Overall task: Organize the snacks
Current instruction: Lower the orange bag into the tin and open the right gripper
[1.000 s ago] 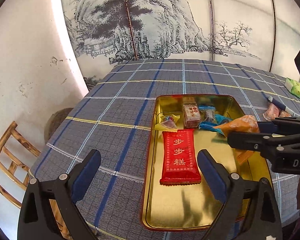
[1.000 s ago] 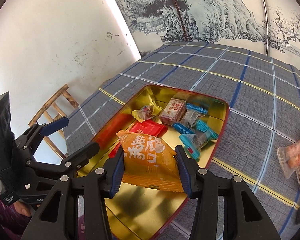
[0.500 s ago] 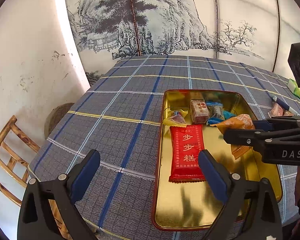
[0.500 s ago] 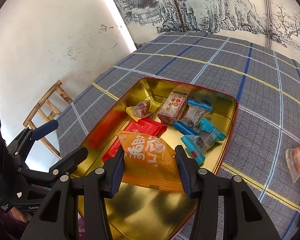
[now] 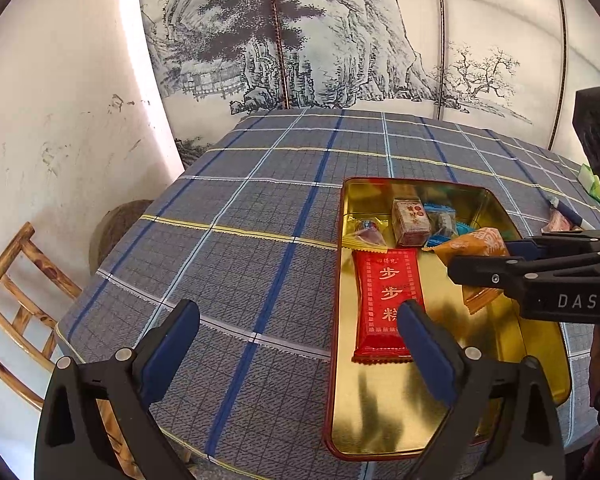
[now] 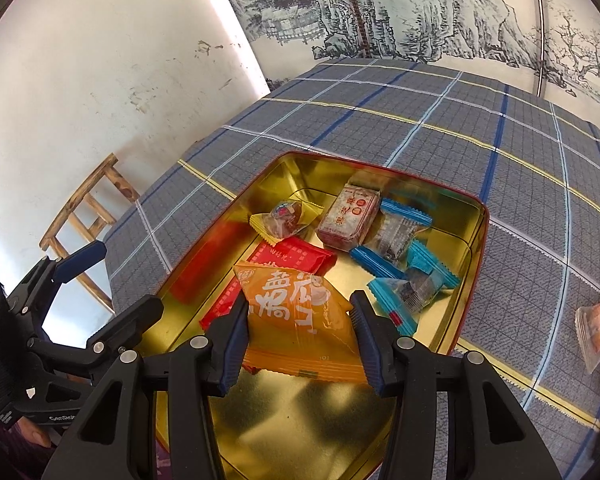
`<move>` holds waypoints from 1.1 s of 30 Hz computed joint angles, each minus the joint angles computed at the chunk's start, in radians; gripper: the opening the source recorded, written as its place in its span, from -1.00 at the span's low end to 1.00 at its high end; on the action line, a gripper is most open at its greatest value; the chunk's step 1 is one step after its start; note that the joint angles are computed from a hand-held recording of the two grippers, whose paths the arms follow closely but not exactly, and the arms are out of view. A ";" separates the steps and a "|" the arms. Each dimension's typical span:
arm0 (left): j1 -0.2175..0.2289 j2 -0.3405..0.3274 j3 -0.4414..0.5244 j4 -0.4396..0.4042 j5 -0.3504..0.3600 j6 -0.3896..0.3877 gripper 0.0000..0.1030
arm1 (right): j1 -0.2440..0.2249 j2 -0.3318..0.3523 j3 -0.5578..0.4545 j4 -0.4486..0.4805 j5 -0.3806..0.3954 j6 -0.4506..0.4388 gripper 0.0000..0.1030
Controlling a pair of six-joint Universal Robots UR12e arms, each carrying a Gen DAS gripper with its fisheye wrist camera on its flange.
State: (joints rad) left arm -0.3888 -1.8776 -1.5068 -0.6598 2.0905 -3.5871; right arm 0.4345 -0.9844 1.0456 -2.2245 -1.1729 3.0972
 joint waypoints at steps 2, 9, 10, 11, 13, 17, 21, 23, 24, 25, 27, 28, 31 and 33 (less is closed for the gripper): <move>0.001 0.001 -0.002 0.002 -0.001 0.001 0.90 | 0.002 0.003 -0.007 0.006 -0.006 -0.001 -0.03; 0.001 0.002 -0.003 0.001 -0.001 0.000 0.90 | 0.007 0.016 -0.029 0.024 -0.028 0.010 -0.03; 0.002 0.002 -0.004 0.001 -0.001 -0.003 0.90 | 0.008 0.018 -0.032 0.027 -0.033 0.009 -0.03; 0.003 0.004 -0.008 0.003 -0.003 -0.005 0.90 | 0.009 0.019 -0.035 0.028 -0.038 0.009 -0.02; 0.004 0.005 -0.011 0.002 -0.006 -0.011 0.90 | 0.010 0.023 -0.039 0.031 -0.042 0.008 -0.02; 0.007 0.007 -0.014 0.003 -0.010 -0.013 0.90 | 0.012 0.029 -0.047 0.035 -0.055 0.009 0.01; 0.007 0.007 -0.014 0.001 -0.010 -0.011 0.90 | 0.010 0.031 -0.045 0.028 -0.056 0.021 0.02; 0.007 0.008 -0.017 -0.001 -0.012 -0.013 0.90 | 0.007 0.031 -0.043 0.024 -0.043 0.030 0.03; 0.008 0.008 -0.017 -0.003 -0.013 -0.014 0.90 | 0.007 0.031 -0.042 0.021 -0.042 0.032 0.04; 0.008 0.008 -0.018 -0.004 -0.014 -0.015 0.90 | 0.007 0.031 -0.041 0.018 -0.045 0.033 0.07; 0.007 0.007 -0.016 -0.008 -0.014 -0.017 0.90 | 0.005 0.029 -0.034 0.005 -0.038 0.039 0.13; 0.006 0.007 -0.016 -0.009 -0.012 -0.018 0.90 | 0.003 0.027 -0.030 -0.004 -0.031 0.045 0.16; 0.006 0.006 -0.014 -0.012 -0.012 -0.018 0.90 | -0.001 0.019 -0.014 -0.035 -0.021 0.058 0.19; 0.005 0.005 -0.013 -0.015 -0.010 -0.018 0.90 | -0.004 0.010 0.004 -0.063 -0.013 0.063 0.19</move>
